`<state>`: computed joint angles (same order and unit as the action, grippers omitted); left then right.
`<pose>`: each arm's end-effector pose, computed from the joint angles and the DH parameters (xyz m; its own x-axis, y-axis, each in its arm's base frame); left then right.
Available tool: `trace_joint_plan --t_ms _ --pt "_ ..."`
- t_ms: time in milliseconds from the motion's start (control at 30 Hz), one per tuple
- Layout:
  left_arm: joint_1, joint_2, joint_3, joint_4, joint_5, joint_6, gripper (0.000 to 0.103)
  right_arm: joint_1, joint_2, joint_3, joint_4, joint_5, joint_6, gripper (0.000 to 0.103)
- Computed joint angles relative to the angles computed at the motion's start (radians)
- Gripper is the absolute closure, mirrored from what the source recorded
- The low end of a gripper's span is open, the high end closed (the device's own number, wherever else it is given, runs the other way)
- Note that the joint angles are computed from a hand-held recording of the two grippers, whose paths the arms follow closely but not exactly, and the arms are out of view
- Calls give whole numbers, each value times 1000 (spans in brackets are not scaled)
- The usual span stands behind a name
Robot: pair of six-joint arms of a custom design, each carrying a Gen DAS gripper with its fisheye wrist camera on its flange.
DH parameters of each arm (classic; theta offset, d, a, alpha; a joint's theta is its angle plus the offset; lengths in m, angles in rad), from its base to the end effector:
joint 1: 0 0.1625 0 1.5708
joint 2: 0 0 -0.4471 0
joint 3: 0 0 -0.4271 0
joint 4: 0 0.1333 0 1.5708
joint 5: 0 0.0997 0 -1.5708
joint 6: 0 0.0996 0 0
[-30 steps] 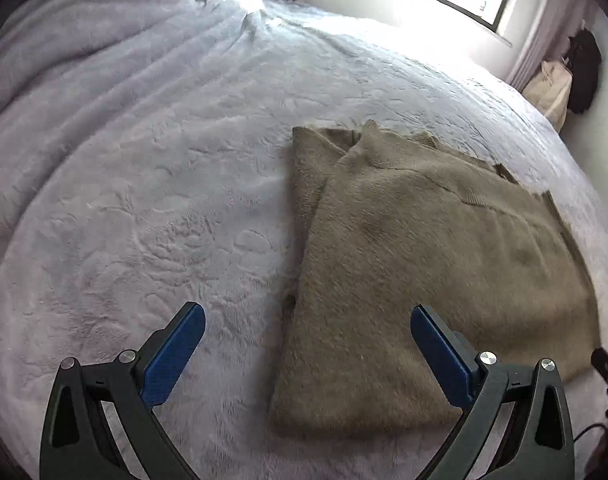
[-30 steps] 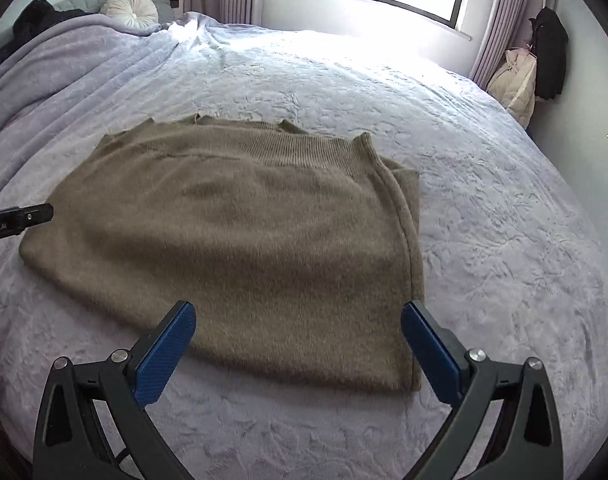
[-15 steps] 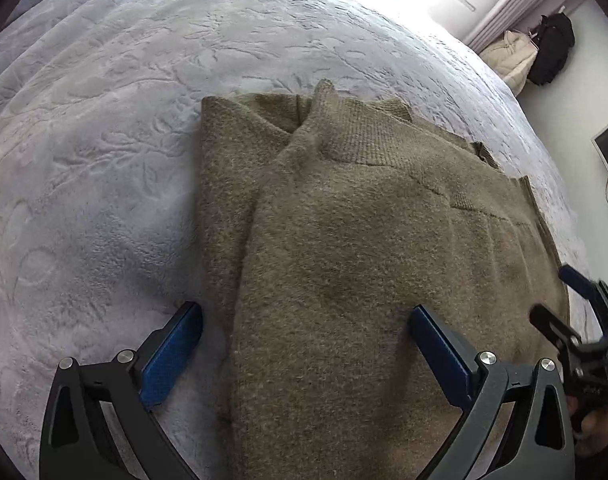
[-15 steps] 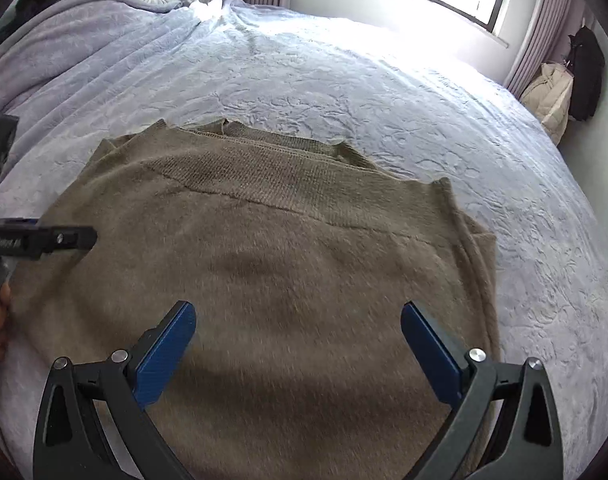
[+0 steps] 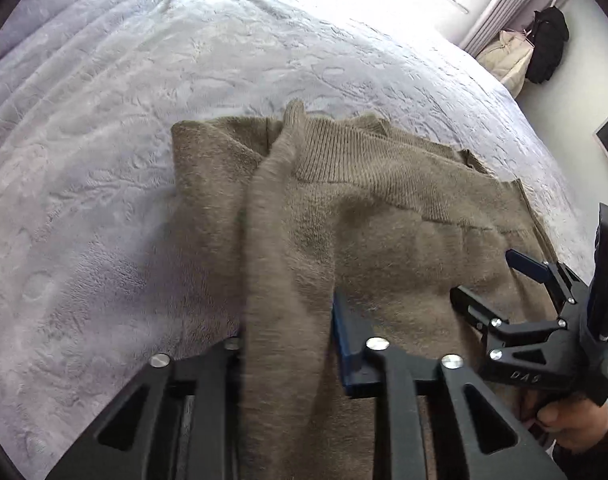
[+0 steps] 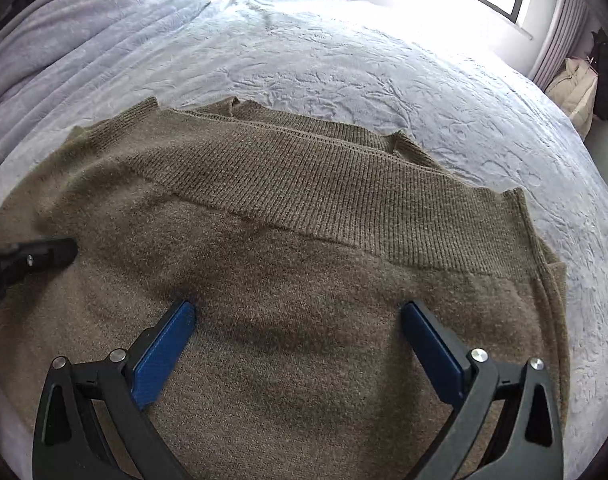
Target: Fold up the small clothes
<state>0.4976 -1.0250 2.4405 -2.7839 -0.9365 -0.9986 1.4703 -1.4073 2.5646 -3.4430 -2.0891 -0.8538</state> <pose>-0.2418 -0.3502 0.0241 -0.8752 0.0210 -0.4833 0.2309 0.8961 -0.3792 0.0458 -0.3829 0.2126 -0.6036 -0.2968 0.7400 -0.5771 0.8030 -0.1488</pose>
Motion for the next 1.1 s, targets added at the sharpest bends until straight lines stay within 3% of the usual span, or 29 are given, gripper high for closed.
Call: trace_joint_plan --t_ms 167,300,400,467,533,567,633,867,1100 --pt "-26 -19 -28 138 26 -63 82 -19 10 27 -84 39 -36 0" --pt "-25 -15 -50 186 33 -101 82 -14 68 37 -209 31 -84 0" --pt "-33 -8 -69 243 42 -133 83 -15 88 33 -238 23 -110 0" --pt "-36 -5 -83 272 43 -144 83 -5 65 21 -175 5 -88 0" --pt "-48 -16 -91 302 45 -155 83 13 2 -4 -16 -21 -27 0" --pt "-57 -20 -95 319 48 -162 83 13 -50 -12 83 -18 20 0" --pt "-69 -24 -110 357 50 -172 83 -4 -126 -8 175 13 58 0" --pt "-99 -8 -192 440 32 -176 84 -126 -359 14 279 96 -45 0" --pt "-110 87 -370 566 -19 -184 85 -286 -533 -30 444 217 -66 0"
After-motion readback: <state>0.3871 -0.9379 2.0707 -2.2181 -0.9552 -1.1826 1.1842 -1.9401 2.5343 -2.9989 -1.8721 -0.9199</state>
